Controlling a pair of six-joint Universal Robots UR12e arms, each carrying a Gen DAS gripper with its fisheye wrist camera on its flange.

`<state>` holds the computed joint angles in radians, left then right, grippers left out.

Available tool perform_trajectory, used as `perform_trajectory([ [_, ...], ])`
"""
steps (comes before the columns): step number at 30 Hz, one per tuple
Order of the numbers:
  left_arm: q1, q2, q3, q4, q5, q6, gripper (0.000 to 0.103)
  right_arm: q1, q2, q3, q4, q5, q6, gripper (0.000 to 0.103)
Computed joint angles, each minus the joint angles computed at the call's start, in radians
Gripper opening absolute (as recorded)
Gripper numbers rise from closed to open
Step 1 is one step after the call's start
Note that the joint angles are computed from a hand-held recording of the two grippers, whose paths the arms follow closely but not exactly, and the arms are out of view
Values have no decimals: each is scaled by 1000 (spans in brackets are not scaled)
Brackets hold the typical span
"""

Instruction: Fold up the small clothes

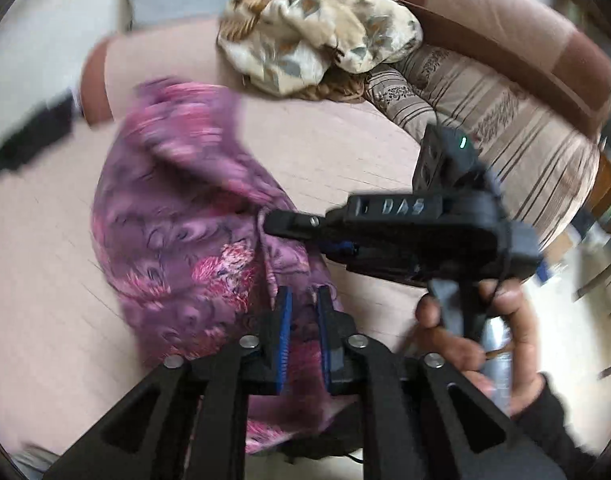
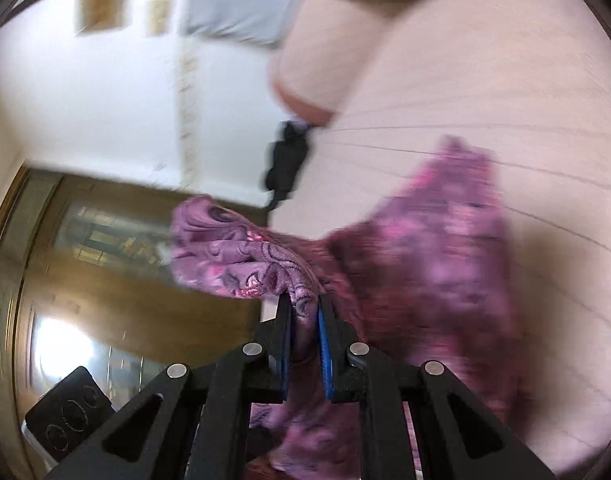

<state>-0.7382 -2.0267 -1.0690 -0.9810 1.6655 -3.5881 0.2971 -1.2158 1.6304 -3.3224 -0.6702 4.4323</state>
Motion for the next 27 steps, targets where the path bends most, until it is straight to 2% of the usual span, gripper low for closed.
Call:
perform_trajectory([
  [1, 7, -3, 3, 12, -24, -18, 36, 4, -2, 2, 54, -12, -31, 13],
  [2, 14, -5, 1, 25, -18, -35, 56, 5, -16, 12, 149, -31, -80, 13],
  [3, 18, -6, 3, 19, 29, -58, 63, 5, -21, 16, 217, -41, -105, 14],
  [5, 21, -22, 34, -38, 90, -82, 63, -7, -23, 28, 289, -30, -120, 17],
  [7, 33, -34, 58, -82, 103, -88, 63, -11, -23, 28, 308, -33, -105, 26],
  [9, 46, -65, 108, -128, 137, -70, 63, -13, -44, 35, 337, -55, -142, 60],
  [11, 53, -83, 136, -145, 149, -43, 63, -6, -76, 49, 360, -98, -190, 68],
  [13, 60, -132, 210, -192, 154, -3, 63, 6, -111, 50, 419, -130, -292, 68],
  [15, 67, -198, 302, -257, 186, 38, 63, 30, -132, 38, 517, -166, -393, 68],
  [16, 71, -209, 316, -277, 186, 38, 63, 46, -144, 26, 586, -210, -442, 68],
  [17, 80, -243, 365, -327, 183, 25, 63, 70, -159, 9, 682, -285, -519, 68],
  [19, 91, -270, 399, -374, 173, -8, 63, 103, -168, -24, 832, -390, -617, 62],
  [20, 99, -288, 424, -403, 161, -28, 63, 123, -168, -43, 909, -450, -659, 49],
  [21, 105, -305, 447, -423, 147, -45, 63, 132, -165, -53, 944, -473, -680, 32],
  [24, 112, -334, 491, -435, 141, -58, 63, 145, -157, -72, 989, -515, -718, 24],
  [27, 117, -355, 530, -465, 138, -49, 65, 153, -156, -79, 1008, -550, -742, 24],
])
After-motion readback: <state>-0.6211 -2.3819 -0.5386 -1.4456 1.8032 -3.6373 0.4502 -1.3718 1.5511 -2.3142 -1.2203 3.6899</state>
